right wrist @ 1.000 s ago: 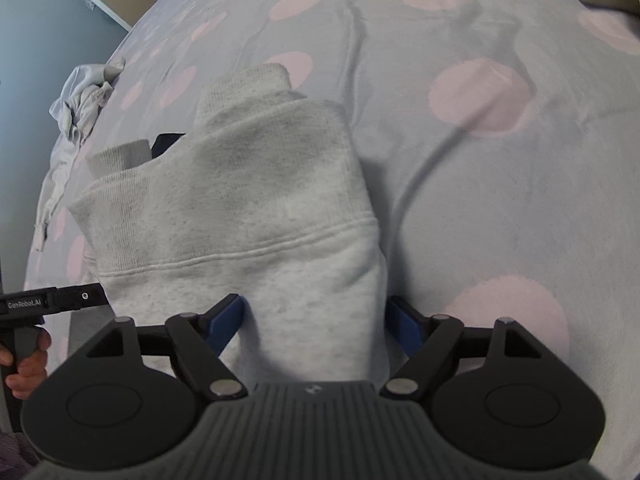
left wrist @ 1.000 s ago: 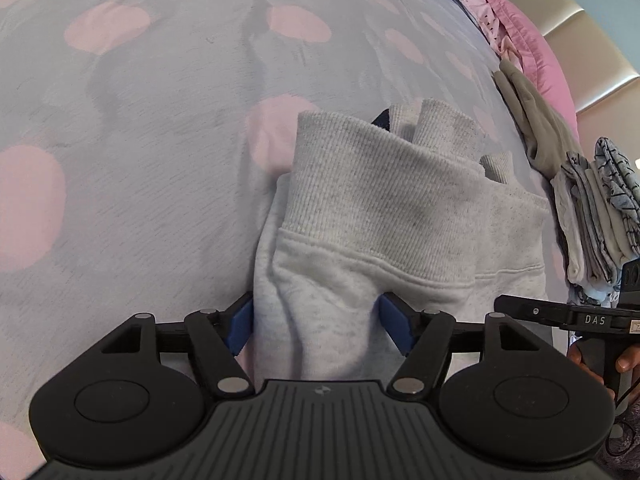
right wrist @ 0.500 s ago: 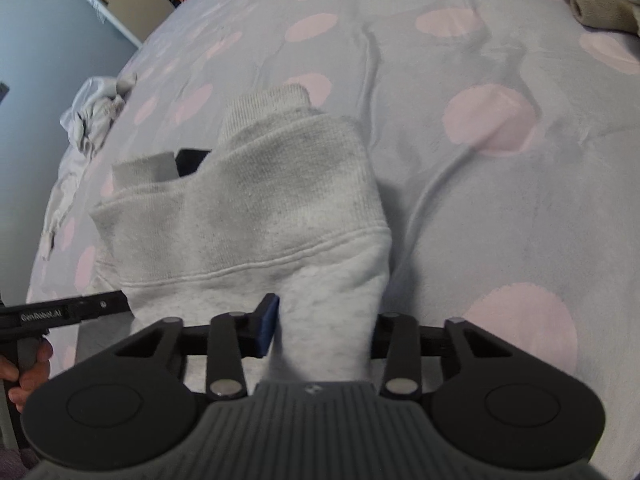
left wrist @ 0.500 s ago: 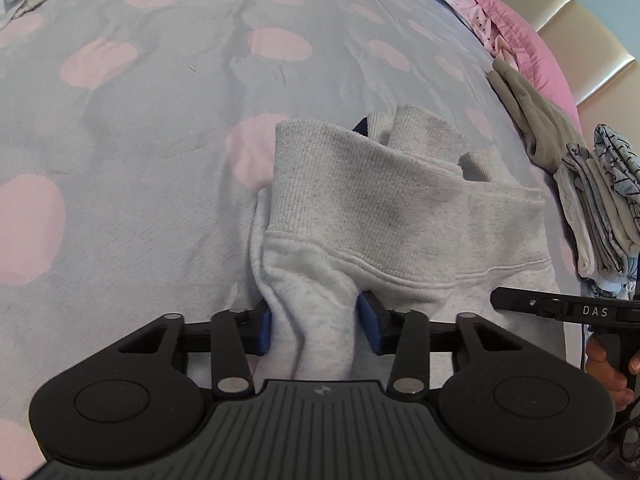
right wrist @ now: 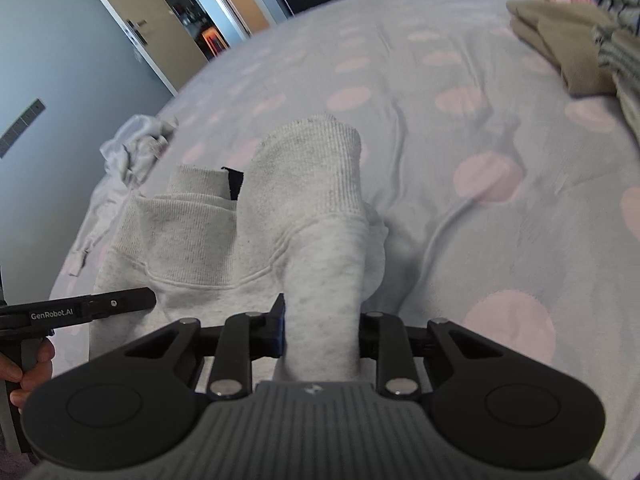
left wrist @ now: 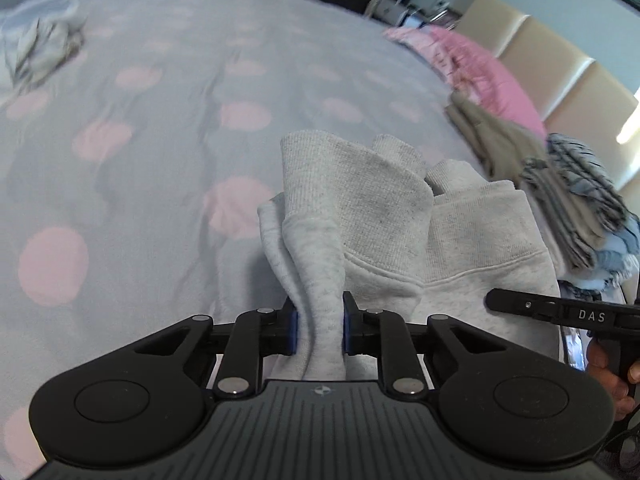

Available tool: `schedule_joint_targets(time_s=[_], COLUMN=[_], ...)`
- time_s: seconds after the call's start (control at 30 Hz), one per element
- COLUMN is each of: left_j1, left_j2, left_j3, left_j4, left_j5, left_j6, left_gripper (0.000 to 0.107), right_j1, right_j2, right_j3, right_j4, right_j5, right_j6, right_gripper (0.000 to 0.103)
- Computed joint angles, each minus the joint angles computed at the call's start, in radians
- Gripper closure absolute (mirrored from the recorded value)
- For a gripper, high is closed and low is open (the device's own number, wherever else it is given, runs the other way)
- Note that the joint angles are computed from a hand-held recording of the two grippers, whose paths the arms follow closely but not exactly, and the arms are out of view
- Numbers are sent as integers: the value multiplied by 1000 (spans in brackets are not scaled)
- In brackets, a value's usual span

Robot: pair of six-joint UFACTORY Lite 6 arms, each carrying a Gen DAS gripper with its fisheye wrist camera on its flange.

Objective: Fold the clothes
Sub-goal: 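Lift the folded sweatshirt with both tools and carry it toward the clothes stack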

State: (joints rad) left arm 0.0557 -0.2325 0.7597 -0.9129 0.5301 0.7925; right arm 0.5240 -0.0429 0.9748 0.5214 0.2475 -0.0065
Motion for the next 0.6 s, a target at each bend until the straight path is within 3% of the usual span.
schedule_joint_targets(time_s=[0.27,0.47,0.6], left_j1=[-18,-55,-135], left_j2=[-225,-276,-256], left_j3=[-70,-31,52], left_j4=[-44,-84,-44], left_j5=[7,-4,-32], left_j6=[-5,-27,-89], left_gripper=[90,91,91], right_j1=[67,97,57], right_j2=[-209,-344,-435], right_j3=[-74,-107,-110], right_j4=[-325,-573,-557], right_j5=[-9,0,32], right_j6=[338,590,576], right_gripper=[77,77,77])
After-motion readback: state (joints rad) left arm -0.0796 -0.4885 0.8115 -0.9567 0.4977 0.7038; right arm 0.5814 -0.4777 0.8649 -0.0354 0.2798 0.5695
